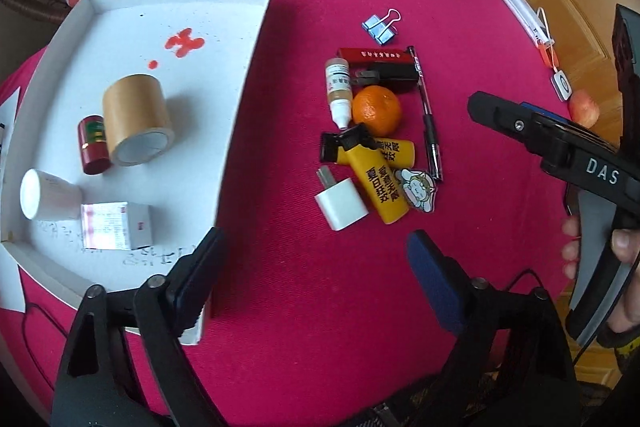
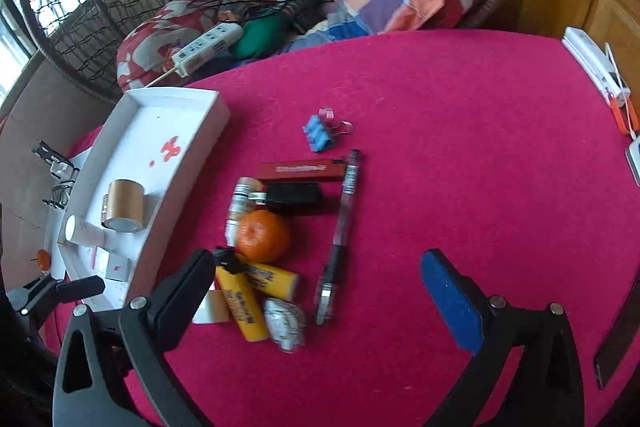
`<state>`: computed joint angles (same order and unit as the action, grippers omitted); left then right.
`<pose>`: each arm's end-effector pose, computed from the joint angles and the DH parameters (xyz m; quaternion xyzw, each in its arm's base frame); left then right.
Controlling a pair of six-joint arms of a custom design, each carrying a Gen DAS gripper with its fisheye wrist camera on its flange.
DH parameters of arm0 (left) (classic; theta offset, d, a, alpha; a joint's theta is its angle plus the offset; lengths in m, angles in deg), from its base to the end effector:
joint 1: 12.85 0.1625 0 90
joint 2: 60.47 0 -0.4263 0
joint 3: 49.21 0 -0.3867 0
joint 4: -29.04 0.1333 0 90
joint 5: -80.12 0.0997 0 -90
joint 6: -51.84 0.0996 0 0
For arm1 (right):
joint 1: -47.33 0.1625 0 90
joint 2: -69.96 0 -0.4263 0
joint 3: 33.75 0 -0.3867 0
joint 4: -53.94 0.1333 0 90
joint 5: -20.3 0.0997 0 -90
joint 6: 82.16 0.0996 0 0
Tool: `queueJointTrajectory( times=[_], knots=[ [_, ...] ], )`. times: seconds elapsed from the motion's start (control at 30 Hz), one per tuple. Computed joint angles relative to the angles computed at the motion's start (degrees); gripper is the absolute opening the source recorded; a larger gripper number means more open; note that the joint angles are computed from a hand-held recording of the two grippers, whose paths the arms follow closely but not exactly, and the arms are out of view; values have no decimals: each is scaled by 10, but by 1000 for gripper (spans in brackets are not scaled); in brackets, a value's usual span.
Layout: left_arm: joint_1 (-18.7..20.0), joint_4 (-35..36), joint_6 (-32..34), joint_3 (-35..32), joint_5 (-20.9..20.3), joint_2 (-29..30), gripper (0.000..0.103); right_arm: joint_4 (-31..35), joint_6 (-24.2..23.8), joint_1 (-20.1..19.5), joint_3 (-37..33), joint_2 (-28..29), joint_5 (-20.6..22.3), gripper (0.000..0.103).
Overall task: Organize rigid objects
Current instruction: 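Grasp the white charger with the left tool while the right tool grasps the black pen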
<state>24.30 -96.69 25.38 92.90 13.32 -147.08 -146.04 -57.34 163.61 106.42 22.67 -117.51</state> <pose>-0.1406 -0.3230 0.1495 0.2539 0.9317 0.0031 0.2598 0.2237 -0.3186 0.0549 -0.0487 -0.9048 0.2955 0.3029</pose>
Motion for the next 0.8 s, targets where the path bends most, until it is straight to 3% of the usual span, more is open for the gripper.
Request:
queueJointTrajectory(
  times=[0.27, 0.33, 0.53, 0.6, 0.63, 0.67, 0.73, 0.8],
  knots=[
    [13, -43, -95, -13, 3, 83, 59, -16, -52, -39, 50, -42, 18, 103],
    [20, -55, -105, -14, 4, 95, 47, -3, -71, -50, 52, -50, 26, 103],
    [29, -78, -123, -16, 16, 126, 40, 36, -141, -70, 18, -45, 46, 102],
    [31, -90, -119, -14, 24, 130, 39, 64, -153, -78, -2, -36, 51, 86],
    [29, -95, -117, -13, 27, 132, 37, 78, -155, -80, -11, -30, 51, 65],
    [30, -97, -111, -13, 31, 131, 35, 93, -157, -82, -22, -22, 49, 55],
    [26, -98, -110, -14, 36, 136, 27, 111, -165, -84, -37, -7, 46, 55],
    [28, -104, -112, -6, 35, 130, 27, 126, -161, -84, -49, 8, 36, 52]
  ],
)
